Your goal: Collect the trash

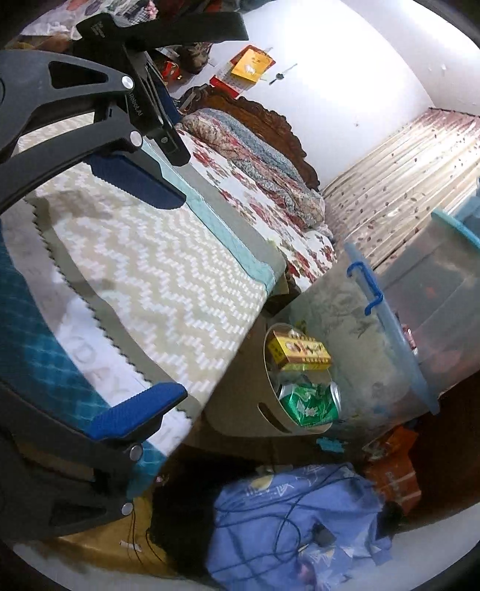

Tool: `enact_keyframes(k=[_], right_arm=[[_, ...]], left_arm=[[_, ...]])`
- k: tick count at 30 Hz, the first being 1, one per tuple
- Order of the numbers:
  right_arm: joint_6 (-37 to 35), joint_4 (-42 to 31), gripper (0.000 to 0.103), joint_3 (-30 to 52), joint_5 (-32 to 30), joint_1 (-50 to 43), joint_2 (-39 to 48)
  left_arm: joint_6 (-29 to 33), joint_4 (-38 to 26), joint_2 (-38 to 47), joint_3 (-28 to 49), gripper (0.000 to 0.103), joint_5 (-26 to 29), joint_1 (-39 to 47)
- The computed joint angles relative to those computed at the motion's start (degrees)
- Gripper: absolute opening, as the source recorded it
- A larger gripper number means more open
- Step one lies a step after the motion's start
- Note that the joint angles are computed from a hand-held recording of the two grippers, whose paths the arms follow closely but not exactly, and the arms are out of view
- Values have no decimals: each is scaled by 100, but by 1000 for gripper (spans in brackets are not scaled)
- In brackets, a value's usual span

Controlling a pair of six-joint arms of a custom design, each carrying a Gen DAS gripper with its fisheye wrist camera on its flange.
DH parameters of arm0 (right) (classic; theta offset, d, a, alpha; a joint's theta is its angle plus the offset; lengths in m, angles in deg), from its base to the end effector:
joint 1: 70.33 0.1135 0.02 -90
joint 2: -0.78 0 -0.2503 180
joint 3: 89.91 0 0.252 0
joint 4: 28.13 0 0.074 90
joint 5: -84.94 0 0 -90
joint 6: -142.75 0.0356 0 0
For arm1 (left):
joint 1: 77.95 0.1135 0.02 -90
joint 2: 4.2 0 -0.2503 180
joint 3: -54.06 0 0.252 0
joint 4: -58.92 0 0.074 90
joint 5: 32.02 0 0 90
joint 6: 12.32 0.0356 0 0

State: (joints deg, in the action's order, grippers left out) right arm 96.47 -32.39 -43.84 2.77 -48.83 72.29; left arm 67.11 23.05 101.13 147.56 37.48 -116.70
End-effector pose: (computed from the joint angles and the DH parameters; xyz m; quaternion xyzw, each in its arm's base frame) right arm 0.2466 0.0919 0.1885 0.1999 0.8399 0.2203 0.4539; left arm 0.3237 -0.2438 0.2238 0.1612 0.9058 0.0027 0.3919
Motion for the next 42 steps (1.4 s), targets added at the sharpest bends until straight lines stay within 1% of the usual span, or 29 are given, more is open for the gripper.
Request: enact_keyframes(k=[1,3,5,10,13,18,22,28,34,37,42], right_arm=[[15,-73,95,6,106,82,-56],[116,-390,98,52,556,438,-246],[145,-533,99,66,801,652,-379],[199,-910,99,148,1120,1004,-647],[259,-1145,99,216,1228,1099,-782],[299,-1494,99,270,1270,1128,-1100],[295,-1627,99,288,1298,1119,-1294],[263,-1624,99,196,1401,1088,-1480],[318,-1636,99,134,1358,1028,-1591],[306,-1645,99,109,1363,1033,-1661],[253,-1637,99,88,1525,1143,-1721]], left_arm=[[-14,73,-189,-218,94,-47,-7],[-24,223,-518,-608,94,-126,-24],[-30,300,-760,-875,94,-151,-37],[-41,371,-1183,-1265,94,-211,-93],[-88,222,-1274,-1238,94,-190,-116],[-85,108,-1423,-1219,94,-407,-305],[-117,-3,-1559,-1168,94,-541,-492],[-158,-106,-1697,-1107,94,-685,-683],[-191,-218,-1741,-1081,94,-886,-856],[-218,-259,-1770,-1086,94,-904,-879],[-311,-335,-1791,-1094,94,-1078,-987]])
